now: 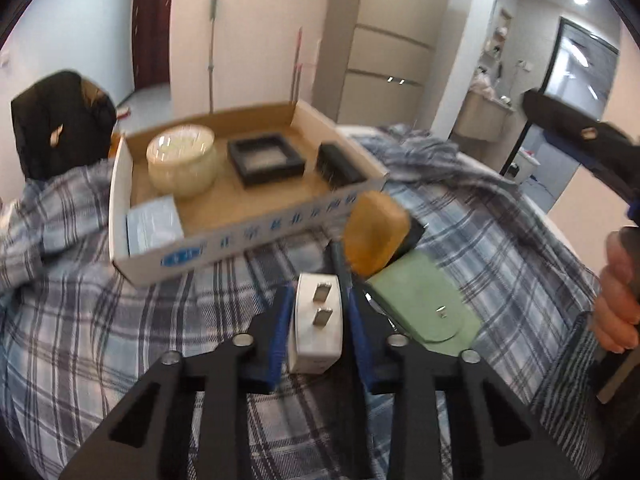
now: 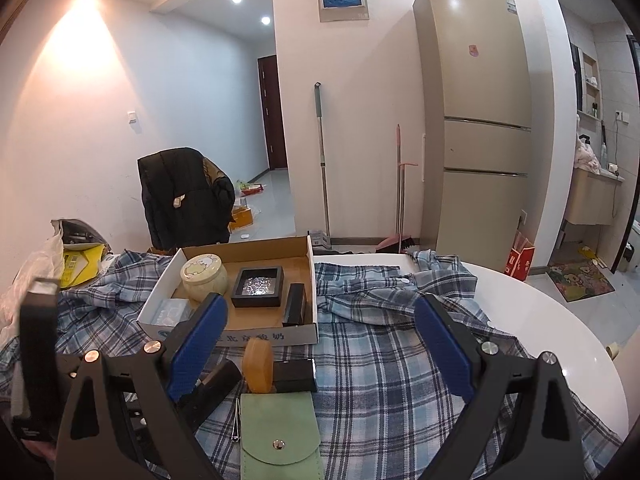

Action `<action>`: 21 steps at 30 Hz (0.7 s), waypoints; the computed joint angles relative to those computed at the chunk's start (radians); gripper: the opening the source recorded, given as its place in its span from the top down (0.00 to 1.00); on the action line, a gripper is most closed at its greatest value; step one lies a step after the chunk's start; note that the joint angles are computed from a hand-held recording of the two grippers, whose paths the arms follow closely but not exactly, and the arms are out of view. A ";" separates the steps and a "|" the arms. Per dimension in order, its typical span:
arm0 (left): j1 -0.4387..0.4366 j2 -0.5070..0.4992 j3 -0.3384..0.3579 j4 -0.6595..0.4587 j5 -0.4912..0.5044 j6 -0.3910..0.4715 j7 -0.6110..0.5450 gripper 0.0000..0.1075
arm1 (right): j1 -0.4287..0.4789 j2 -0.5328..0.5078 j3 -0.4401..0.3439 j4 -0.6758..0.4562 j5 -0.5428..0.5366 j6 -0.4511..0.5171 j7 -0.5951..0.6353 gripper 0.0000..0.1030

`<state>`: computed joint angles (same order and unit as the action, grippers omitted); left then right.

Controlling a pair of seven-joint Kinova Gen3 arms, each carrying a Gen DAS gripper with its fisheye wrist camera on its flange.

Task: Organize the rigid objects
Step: 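Grasp the white plug with the left gripper, then grasp the orange block with the right gripper while the left holds the plug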

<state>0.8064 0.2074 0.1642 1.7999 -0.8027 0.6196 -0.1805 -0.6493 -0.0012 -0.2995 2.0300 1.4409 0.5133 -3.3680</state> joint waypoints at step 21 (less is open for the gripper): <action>-0.007 0.044 0.028 -0.065 0.023 0.155 0.001 0.77 | 0.012 0.007 0.014 -0.015 -0.073 -0.010 0.063 0.09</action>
<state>0.7991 0.2516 0.1919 1.7349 -0.7793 0.7751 -0.1799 -0.6378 0.0061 -0.2857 2.0154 1.3684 0.5034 -3.3053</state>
